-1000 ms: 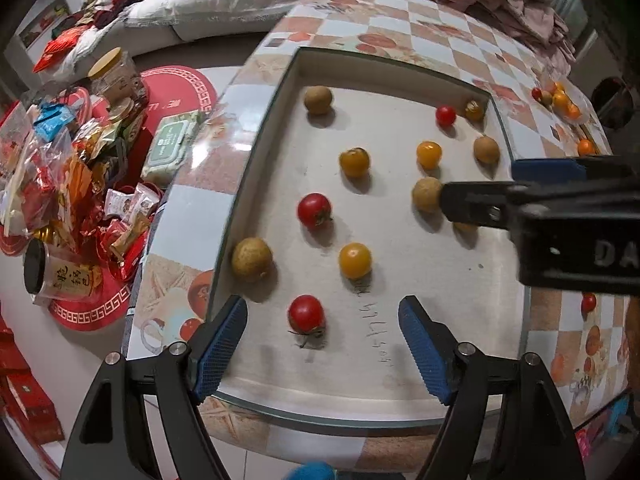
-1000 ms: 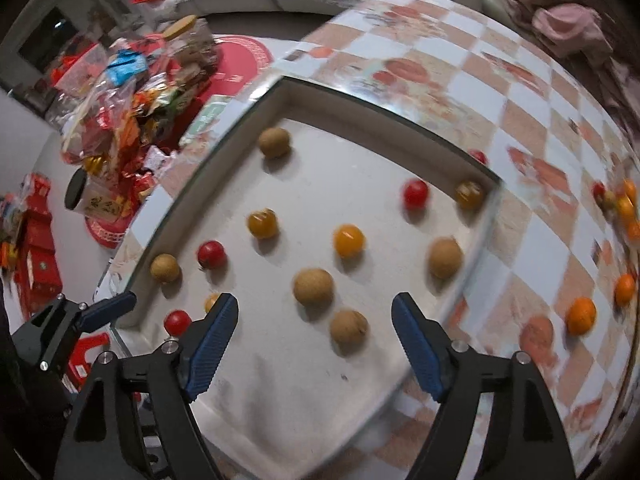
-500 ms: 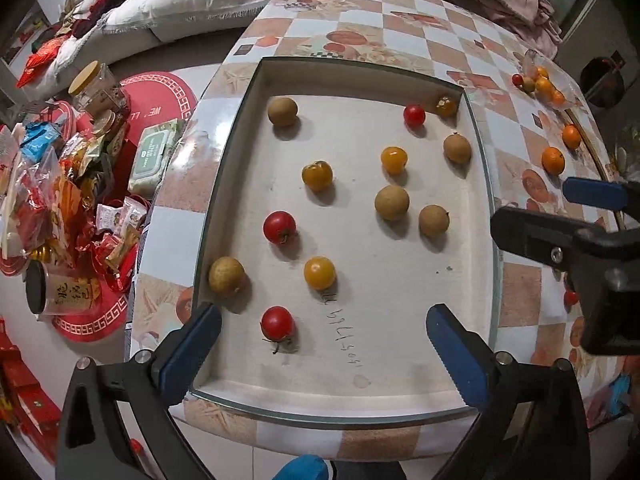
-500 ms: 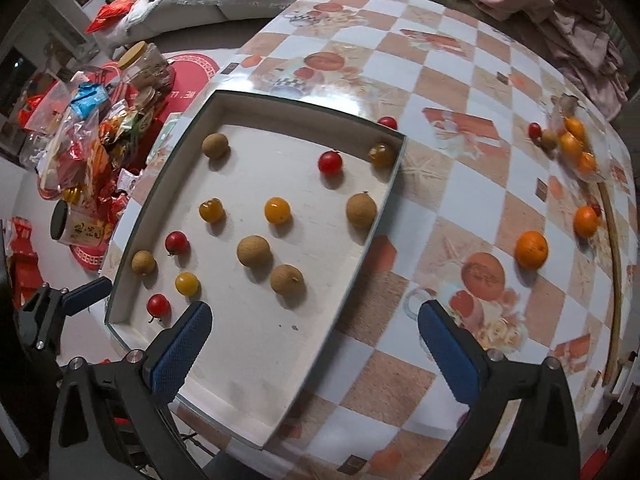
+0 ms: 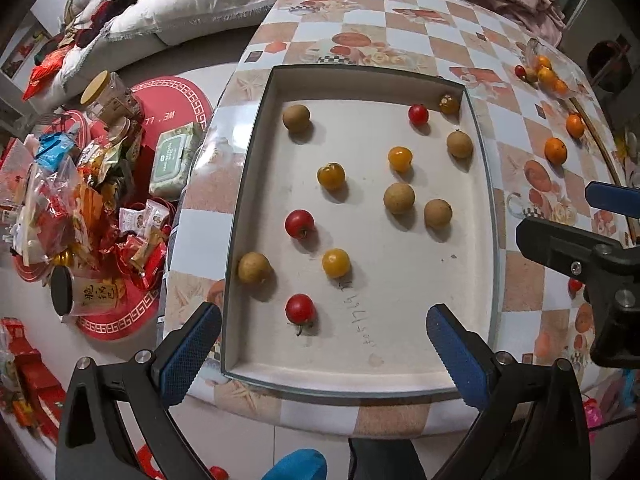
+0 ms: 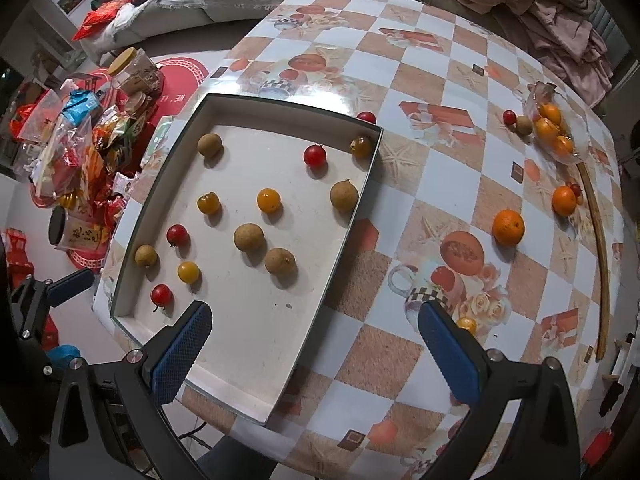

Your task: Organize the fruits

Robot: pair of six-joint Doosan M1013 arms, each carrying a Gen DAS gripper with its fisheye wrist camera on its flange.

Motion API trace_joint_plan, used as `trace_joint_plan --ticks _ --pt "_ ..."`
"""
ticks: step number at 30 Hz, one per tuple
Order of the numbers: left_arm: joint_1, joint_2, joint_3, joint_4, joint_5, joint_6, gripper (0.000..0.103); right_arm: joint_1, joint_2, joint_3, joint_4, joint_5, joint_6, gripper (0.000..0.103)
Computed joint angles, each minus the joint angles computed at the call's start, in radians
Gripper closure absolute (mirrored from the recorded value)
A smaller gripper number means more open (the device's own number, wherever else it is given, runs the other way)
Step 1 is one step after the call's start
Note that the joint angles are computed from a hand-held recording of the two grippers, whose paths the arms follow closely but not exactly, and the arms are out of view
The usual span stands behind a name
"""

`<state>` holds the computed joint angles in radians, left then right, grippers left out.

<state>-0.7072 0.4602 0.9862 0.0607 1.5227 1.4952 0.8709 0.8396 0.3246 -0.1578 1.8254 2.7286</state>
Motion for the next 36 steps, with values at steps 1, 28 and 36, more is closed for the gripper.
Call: trace_joint_plan --ticks 1,28,36 --pt "0.0 0.0 -0.003 0.0 0.002 0.004 0.0 0.001 0.005 -0.012 0.0 0.011 0.001 0.0" --pt "-0.021 0.011 -0.04 0.021 0.027 0.091 0.0 0.008 0.049 -0.113 -0.007 0.089 0.0 0.0" --pt "-0.025 0.008 -0.029 0.016 0.025 0.097 0.0 0.007 0.042 -0.09 -0.002 0.084 -0.01 0.0"
